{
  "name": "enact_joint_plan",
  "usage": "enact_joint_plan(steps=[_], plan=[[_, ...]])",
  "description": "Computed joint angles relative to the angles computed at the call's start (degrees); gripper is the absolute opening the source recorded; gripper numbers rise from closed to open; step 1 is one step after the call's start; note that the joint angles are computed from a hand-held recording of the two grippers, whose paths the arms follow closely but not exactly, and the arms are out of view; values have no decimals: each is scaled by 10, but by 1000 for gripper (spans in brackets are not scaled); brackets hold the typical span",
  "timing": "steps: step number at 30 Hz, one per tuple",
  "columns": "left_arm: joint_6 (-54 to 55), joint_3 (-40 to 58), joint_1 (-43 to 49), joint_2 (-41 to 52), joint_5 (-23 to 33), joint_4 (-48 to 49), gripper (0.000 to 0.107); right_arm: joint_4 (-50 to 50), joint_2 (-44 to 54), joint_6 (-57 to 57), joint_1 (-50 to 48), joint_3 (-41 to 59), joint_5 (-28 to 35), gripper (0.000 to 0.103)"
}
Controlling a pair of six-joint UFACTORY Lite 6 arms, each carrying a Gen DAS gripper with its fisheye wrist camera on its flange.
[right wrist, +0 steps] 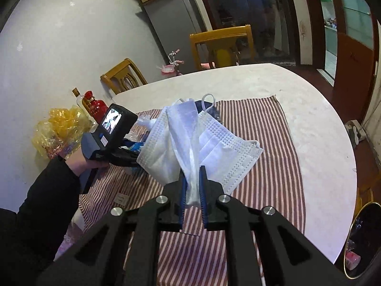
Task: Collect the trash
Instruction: 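Grasp the blue Pororo bottle with the left gripper while the right holds the mask, then carry both items to the black bin and open both grippers over it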
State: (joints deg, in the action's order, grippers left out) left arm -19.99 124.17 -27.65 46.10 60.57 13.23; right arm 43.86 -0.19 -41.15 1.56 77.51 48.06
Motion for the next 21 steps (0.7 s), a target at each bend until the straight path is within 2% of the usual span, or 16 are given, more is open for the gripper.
enact_joint_plan(steps=[3, 5, 12, 14, 17, 19, 21], plan=[[-4, -139, 3, -121, -97, -66, 55, 4, -3, -4, -8, 1, 2, 12], [-27, -202, -8, -190, -133, -62, 55, 8, -4, -9, -19, 0, 6, 12], [-121, -290, -54, -322, -176, -28, 55, 36, -14, -30, -59, -22, 5, 12], [-154, -278, -89, -333, -176, -7, 55, 49, -16, -42, -108, -24, 8, 12], [-179, -217, -140, -302, -181, 17, 55, 44, -12, -53, -210, -22, 5, 12], [-171, -155, -164, -258, -182, 8, 55, 13, 8, -48, -297, -12, -4, 12], [-146, -51, -190, -184, -166, -15, 55, -27, 41, -40, -368, 3, -24, 12]])
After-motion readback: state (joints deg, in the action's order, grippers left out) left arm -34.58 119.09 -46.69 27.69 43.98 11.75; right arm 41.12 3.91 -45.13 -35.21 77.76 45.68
